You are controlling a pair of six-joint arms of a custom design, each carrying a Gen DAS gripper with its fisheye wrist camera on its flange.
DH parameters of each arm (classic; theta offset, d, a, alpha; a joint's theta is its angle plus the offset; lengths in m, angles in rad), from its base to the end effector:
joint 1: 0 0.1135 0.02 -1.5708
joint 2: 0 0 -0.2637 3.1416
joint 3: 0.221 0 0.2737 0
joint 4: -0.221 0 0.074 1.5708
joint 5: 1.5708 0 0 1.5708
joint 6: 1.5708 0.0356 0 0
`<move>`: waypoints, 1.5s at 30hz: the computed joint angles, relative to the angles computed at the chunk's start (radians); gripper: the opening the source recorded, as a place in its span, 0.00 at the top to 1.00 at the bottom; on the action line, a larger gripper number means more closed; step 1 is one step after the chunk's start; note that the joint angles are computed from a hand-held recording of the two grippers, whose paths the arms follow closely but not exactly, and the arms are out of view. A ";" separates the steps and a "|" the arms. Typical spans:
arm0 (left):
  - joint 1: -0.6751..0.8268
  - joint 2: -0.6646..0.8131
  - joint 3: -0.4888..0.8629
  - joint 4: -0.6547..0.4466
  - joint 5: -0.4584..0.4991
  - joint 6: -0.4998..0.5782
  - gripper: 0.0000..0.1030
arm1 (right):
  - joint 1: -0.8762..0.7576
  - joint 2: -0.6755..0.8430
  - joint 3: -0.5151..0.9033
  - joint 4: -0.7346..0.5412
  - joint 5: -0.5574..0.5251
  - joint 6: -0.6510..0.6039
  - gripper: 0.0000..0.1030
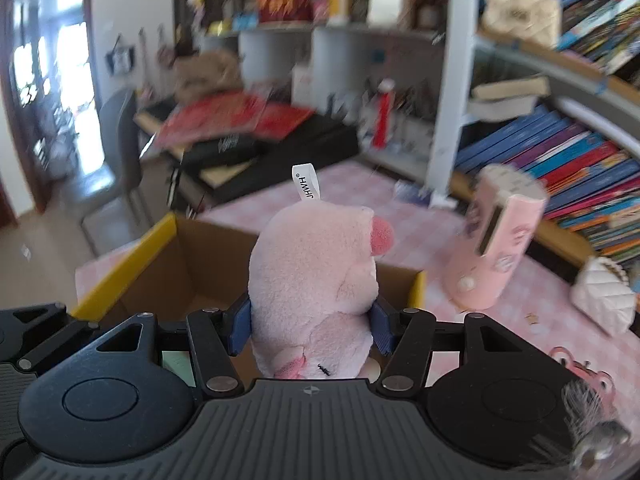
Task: Organize objects
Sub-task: 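Carry the eraser and pig with both grippers over the yellow box, then open the left gripper dropping the eraser while the right gripper releases the pig into the box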
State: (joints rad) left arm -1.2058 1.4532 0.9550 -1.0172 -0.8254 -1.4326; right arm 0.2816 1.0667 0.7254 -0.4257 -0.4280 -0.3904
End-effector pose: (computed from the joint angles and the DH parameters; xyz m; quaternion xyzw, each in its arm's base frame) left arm 0.1164 -0.2314 0.2025 -0.1146 0.9086 0.0752 0.3946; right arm 0.2274 0.0812 0.2377 -0.3749 0.8216 0.1744 0.3923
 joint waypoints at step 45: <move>0.013 0.056 0.030 -0.032 0.069 -0.068 0.26 | 0.087 0.291 0.158 -0.157 0.053 -0.138 0.37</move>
